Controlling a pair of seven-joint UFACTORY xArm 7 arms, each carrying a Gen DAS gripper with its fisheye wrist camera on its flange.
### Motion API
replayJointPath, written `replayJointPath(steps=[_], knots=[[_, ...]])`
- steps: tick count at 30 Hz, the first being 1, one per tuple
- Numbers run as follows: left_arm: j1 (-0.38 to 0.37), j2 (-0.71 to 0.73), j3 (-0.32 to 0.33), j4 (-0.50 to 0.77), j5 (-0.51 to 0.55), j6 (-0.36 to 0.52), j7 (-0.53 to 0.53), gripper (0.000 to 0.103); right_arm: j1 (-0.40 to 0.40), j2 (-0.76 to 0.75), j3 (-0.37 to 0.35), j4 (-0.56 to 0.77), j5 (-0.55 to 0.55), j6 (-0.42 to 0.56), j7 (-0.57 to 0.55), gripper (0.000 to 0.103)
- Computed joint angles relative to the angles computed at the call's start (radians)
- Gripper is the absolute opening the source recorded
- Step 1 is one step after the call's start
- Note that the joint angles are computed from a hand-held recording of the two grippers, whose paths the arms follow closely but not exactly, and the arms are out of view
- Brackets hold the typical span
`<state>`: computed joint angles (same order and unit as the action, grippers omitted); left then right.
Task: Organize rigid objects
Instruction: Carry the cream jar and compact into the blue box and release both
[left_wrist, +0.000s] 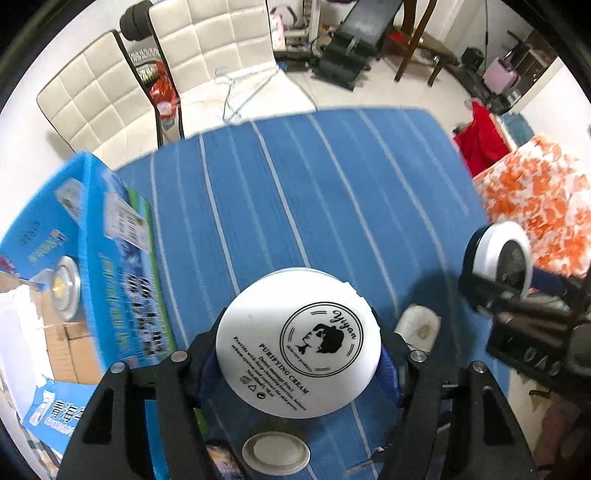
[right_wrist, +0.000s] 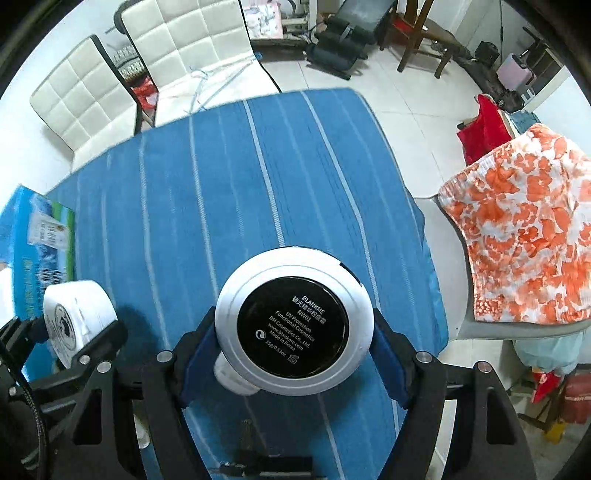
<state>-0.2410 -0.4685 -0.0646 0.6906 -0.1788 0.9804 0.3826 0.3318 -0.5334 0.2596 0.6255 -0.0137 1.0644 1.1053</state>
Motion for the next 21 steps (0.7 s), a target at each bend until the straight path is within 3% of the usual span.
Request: replayJointPath(steps=[6,11,16,21], knots=[[0.023,-0.060,0.081,0.089,-0.061,0.088,0.083,0.065,0.027,-0.080,0.036,0.041,0.023,0.050,0.054,0.078],[0.088,-0.055,0.147,0.184,-0.085,0.153,0.148,0.065,0.048,-0.039,0.092,0.158,0.022,0.035,0.108,0.078],[0.195,0.005,0.211,0.276,-0.059,0.167,0.216,0.065,0.072,0.179,0.153,0.356,-0.035,-0.042,0.153,0.078],[0.304,0.128,0.262,0.376,-0.051,0.155,0.274,0.065,0.130,0.474,0.163,0.598,-0.136,-0.099,0.191,0.078]])
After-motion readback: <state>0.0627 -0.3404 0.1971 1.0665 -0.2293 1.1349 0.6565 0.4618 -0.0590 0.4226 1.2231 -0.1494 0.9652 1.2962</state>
